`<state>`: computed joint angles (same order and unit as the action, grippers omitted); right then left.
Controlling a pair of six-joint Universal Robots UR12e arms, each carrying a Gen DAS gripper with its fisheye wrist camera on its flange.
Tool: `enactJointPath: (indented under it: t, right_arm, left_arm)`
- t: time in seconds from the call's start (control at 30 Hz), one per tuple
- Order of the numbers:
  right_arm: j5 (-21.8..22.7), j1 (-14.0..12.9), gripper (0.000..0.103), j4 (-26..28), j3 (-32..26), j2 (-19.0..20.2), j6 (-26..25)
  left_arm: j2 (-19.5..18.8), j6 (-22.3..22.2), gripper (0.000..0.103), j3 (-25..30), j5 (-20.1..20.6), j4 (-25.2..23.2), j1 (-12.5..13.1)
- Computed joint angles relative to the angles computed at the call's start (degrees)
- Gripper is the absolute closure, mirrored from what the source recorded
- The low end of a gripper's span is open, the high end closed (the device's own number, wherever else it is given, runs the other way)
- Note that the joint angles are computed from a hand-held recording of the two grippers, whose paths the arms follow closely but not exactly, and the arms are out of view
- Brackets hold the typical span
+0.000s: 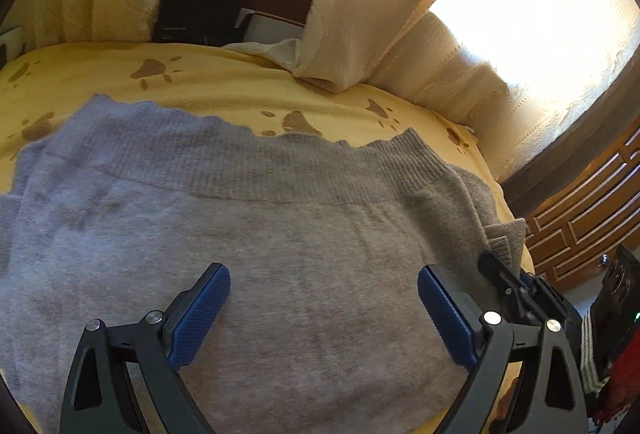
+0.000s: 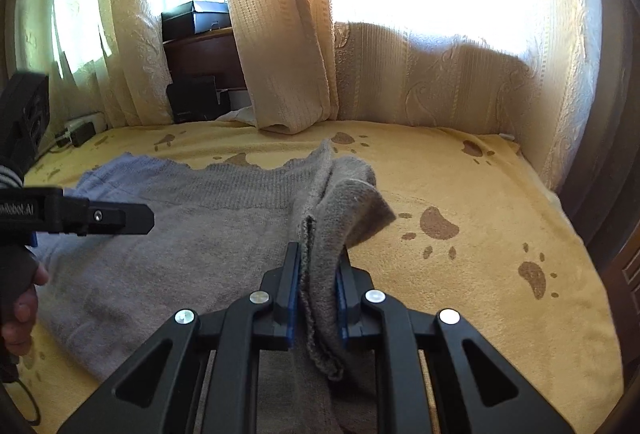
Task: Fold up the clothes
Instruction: 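Lift the held sweater edge with the right gripper and fold it over, then lay the folded edge down and open the right gripper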
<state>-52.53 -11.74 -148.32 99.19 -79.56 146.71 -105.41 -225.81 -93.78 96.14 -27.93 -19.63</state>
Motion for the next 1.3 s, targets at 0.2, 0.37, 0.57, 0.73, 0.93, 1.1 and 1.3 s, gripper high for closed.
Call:
enactJointPath:
  t: [0.2,0.37,0.57,0.73,0.93,1.1,1.3]
  right_arm:
    - [7.95,-0.47,0.086,16.94,-5.39,0.99,1.13]
    - [12.44,0.74,0.086,28.57,-8.81,1.59,-0.28]
    - [15.56,4.02,0.087,35.30,-11.13,2.02,0.13]
    - [18.91,7.32,0.087,38.93,-12.09,2.00,-0.13]
    - [18.97,12.96,0.087,39.39,-10.94,1.16,-0.91]
    - [11.53,17.94,0.079,34.93,-8.63,0.96,-0.94]
    - [9.76,18.94,0.016,36.39,-7.04,0.05,-4.63]
  left_arm:
    - [5.18,-1.91,0.006,-6.61,6.58,-0.09,0.47]
    - [10.01,-6.17,0.006,-12.70,8.32,2.31,2.18]
    - [14.08,-7.01,0.006,-17.55,8.74,4.29,3.87]
    - [16.62,-8.87,0.006,-21.31,7.33,6.07,5.79]
    - [18.51,-11.56,0.006,-24.90,4.82,10.65,7.78]
    - [20.82,-15.37,0.006,-26.61,7.79,9.75,8.35]
    - [23.45,-21.07,0.006,-28.82,8.98,9.39,9.62]
